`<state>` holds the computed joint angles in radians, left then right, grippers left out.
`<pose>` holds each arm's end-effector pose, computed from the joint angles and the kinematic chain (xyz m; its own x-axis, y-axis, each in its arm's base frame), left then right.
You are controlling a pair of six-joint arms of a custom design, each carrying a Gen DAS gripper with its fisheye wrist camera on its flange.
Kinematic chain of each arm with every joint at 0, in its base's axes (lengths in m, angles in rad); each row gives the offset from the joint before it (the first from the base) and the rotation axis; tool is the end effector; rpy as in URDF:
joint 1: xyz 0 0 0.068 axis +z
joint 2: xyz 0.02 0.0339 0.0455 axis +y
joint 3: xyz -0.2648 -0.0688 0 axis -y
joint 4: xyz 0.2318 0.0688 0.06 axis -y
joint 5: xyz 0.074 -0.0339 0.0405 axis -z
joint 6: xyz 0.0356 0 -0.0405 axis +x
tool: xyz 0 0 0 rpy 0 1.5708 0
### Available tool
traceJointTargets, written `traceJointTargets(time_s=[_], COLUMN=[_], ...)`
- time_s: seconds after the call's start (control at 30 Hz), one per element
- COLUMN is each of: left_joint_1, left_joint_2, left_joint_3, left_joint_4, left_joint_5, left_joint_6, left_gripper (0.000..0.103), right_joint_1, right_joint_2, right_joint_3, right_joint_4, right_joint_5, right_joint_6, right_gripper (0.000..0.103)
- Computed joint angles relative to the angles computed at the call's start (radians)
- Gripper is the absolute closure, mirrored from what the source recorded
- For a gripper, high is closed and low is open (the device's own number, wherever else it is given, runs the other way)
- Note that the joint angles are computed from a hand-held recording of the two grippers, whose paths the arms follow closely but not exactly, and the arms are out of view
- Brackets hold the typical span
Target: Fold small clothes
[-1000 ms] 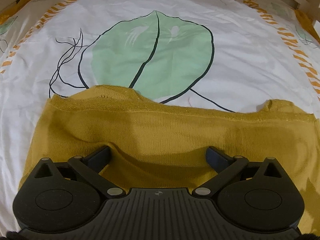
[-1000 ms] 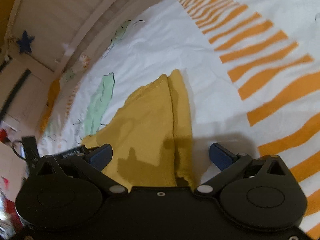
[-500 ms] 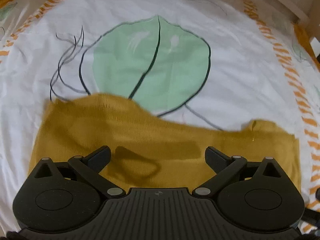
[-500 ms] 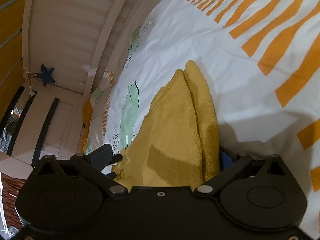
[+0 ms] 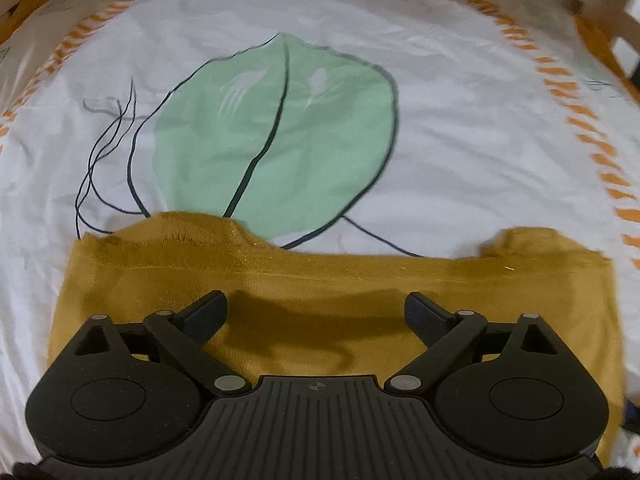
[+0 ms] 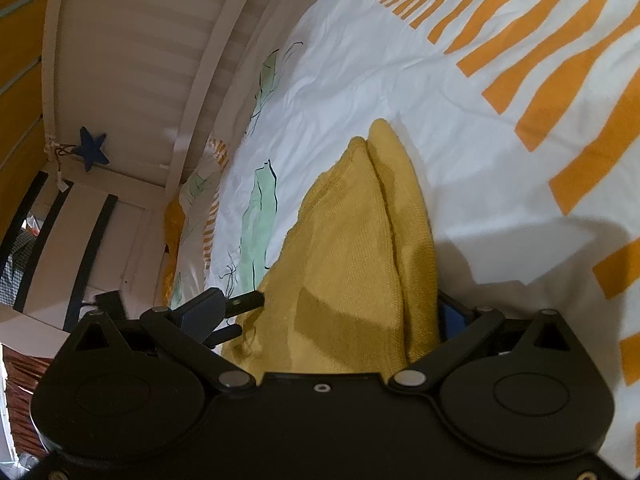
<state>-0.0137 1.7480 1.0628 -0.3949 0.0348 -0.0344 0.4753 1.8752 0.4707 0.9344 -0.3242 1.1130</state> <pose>0.3357 -0.0058 0.1773 -0.8824 -0.0223 -0.4699 -0.0003 0.9989 -0.0469 0.2553 0.1441 0.0986 -0.7936 0.5479 -0.2646 0.0580 0.5010 0.8635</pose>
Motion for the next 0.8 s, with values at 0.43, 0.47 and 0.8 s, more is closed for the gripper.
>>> traceJointTargets(time_s=[0.43,0.47,0.8], left_joint_1=[0.068,0.083,0.196], left_joint_2=[-0.342,-0.348,-0.503], left_joint_3=[-0.357,-0.376,-0.525], left_joint_4=[-0.056,-0.067,-0.078], left_joint_5=[0.026,0.038,0.118], left_joint_6=[0.216,0.23,0.317], left_gripper=[0.007,0.007,0.006], right_joint_1=[-0.001,-0.001,-0.001], right_joint_2=[-0.002,-0.002,-0.003], right_joint_3=[0.0,0.0,-0.004], right_joint_4=[-0.003,-0.003,0.003], right_joint_5=[-0.003,-0.003,-0.005], right_joint_6=[0.001,0.001,0.004], right_gripper=[0.0,0.0,0.0])
